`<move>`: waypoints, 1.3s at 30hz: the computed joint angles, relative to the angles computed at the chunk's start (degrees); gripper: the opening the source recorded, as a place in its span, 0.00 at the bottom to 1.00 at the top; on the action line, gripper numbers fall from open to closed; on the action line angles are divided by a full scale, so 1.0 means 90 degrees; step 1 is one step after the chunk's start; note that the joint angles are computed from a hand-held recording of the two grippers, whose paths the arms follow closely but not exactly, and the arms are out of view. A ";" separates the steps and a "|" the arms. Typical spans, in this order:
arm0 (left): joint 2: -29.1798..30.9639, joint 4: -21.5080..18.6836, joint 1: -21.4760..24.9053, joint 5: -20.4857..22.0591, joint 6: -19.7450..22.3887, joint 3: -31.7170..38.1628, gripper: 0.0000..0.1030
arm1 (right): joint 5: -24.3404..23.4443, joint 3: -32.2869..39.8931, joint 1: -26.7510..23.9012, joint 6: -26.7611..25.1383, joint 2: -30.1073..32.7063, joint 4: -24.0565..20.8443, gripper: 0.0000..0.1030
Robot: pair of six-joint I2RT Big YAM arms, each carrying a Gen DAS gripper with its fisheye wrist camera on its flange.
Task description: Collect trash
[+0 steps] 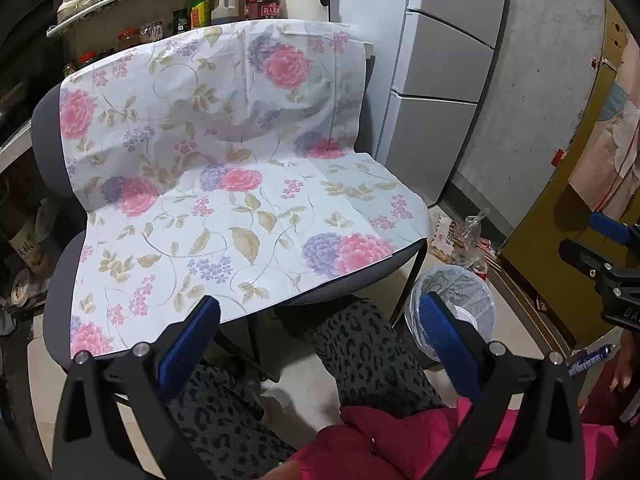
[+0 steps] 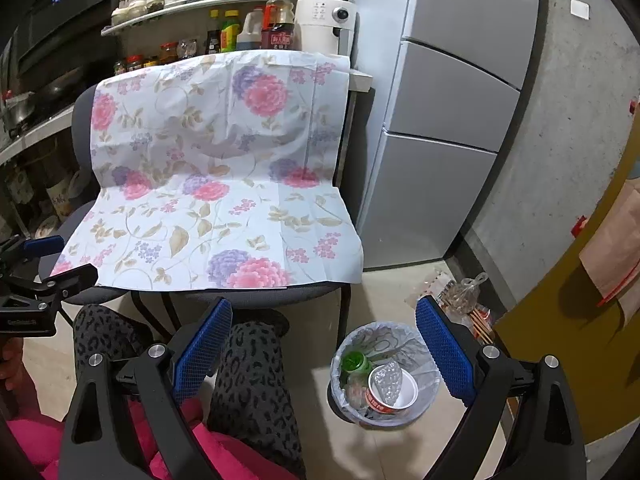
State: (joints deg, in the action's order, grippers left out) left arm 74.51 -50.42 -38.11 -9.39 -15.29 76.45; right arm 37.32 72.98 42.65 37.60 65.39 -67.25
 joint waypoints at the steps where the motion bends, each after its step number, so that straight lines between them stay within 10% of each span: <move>1: 0.0002 0.0002 -0.0004 -0.0006 -0.0010 0.0007 0.94 | -0.0003 0.0002 -0.0010 0.0011 0.0007 0.0002 0.90; 39: -0.0074 0.0058 0.0131 0.0071 0.0108 -0.0041 0.94 | -0.0071 -0.0057 -0.0086 -0.0026 -0.0030 0.0067 0.90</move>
